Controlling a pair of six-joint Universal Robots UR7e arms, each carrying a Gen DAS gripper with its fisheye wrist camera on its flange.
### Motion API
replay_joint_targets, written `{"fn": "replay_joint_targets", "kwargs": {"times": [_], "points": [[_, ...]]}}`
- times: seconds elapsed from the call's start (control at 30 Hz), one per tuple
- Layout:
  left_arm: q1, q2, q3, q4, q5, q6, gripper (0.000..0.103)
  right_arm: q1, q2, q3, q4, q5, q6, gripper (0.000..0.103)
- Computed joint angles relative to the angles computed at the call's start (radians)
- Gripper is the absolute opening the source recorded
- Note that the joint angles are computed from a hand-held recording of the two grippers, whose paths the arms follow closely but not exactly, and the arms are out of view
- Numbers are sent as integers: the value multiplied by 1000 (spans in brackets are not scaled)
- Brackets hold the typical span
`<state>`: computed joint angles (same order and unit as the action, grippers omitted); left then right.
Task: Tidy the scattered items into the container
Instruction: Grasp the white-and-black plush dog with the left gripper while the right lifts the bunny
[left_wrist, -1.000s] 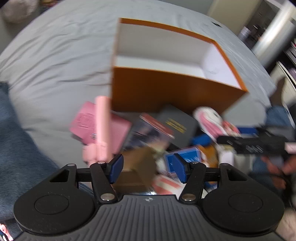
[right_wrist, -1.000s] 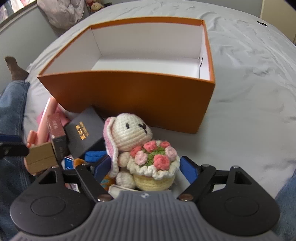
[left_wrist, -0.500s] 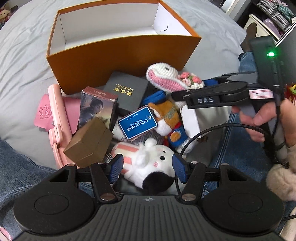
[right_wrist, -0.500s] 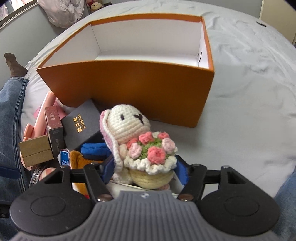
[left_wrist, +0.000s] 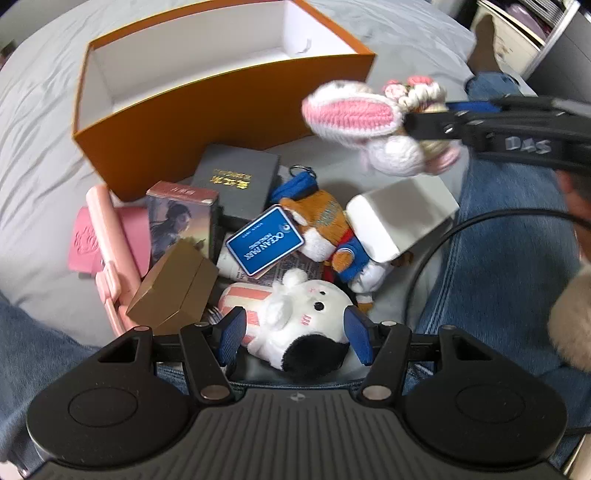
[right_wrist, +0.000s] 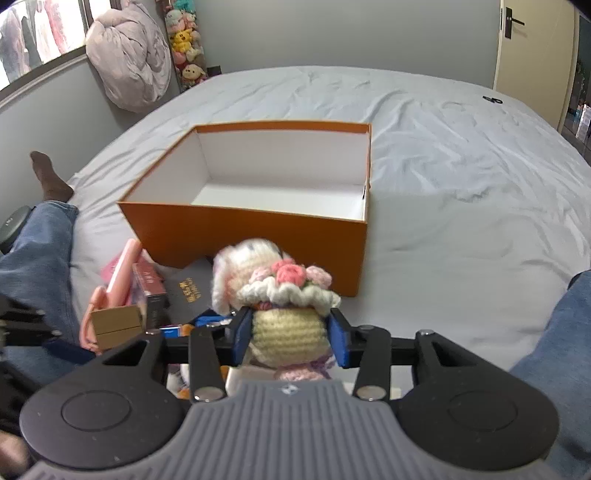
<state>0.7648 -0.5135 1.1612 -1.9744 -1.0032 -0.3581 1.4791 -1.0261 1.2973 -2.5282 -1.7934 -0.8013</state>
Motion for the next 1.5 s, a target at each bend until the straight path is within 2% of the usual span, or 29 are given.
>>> {"fn": "replay_joint_targets", "kwargs": {"times": [0.27,0.5,0.63,0.7,0.77,0.87,1.03,1.13,1.4,1.47,1.5], "points": [[-17,-5,32,-26,14,224,69,-4,-112,94,69,-53,-39,44],[-32,-14,90,-35,61,585,69,-15,-119,110,112,-179,-89,47],[-38,-7,122,-53,110,787,70,-19,-108,113,100,-203,-92,53],[-34,1,126,-60,123,855,70,-18,-101,121,77,-213,-131,58],[-32,9,135,-83,132,914,75,-17,-95,128,54,-224,-167,59],[-30,13,152,-127,121,985,76,-18,-85,127,55,-226,-198,66],[-17,27,148,-158,98,991,79,-19,-75,140,22,-225,-258,73],[-9,40,139,-173,87,976,82,-18,-65,136,18,-223,-261,75],[5,43,149,-222,68,861,79,-24,-57,117,56,-225,-219,74],[7,31,172,-251,65,829,77,-27,-54,111,72,-225,-199,72],[8,25,184,-265,64,813,76,-28,-53,109,75,-223,-187,67]]}}
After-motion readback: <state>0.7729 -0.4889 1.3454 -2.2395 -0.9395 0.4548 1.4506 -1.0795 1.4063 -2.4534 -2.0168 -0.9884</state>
